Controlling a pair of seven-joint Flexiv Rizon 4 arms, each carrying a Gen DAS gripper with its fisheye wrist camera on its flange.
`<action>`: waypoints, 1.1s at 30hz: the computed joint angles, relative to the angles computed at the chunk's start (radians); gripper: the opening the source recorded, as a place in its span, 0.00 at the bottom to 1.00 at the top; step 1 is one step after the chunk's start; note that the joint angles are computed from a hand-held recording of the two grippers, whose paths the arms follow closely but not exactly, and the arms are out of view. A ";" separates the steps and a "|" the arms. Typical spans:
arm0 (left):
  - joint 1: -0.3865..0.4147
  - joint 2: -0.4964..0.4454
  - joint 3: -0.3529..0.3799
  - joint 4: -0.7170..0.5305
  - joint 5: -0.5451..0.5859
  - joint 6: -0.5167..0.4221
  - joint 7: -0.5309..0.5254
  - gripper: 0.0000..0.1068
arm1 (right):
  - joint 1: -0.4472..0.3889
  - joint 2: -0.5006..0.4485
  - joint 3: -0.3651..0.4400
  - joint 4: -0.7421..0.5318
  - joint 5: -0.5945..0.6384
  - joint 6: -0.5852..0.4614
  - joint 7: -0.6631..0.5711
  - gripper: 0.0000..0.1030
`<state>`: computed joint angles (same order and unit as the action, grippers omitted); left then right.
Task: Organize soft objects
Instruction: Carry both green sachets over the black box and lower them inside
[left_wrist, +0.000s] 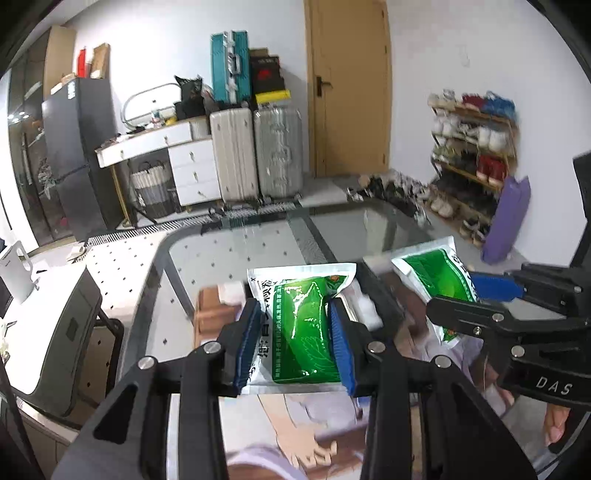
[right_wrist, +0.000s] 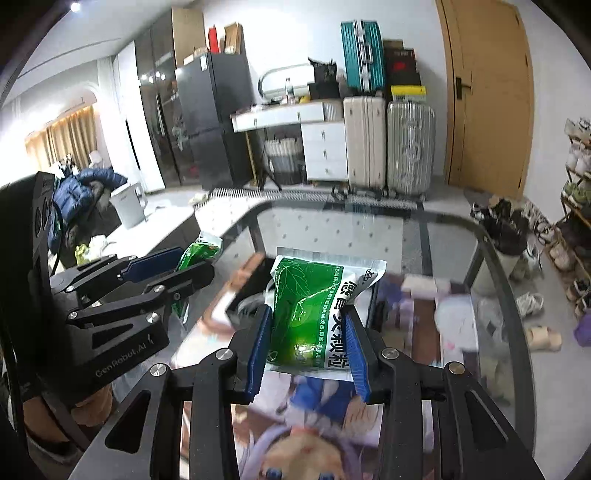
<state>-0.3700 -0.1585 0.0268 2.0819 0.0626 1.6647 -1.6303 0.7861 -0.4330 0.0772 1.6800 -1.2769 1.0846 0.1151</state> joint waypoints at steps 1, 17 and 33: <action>0.019 -0.005 -0.018 -0.001 -0.018 0.013 0.007 0.35 | 0.001 -0.007 -0.009 -0.014 -0.013 -0.002 0.003 0.37; 0.137 -0.258 -0.137 -0.192 -0.186 -0.128 0.075 0.35 | 0.017 -0.268 -0.046 -0.260 0.404 -0.071 -0.366 0.37; -0.042 -0.284 0.076 -0.250 -0.043 -0.185 -0.046 0.61 | 0.053 -0.269 -0.098 -0.229 0.514 -0.006 -0.419 0.62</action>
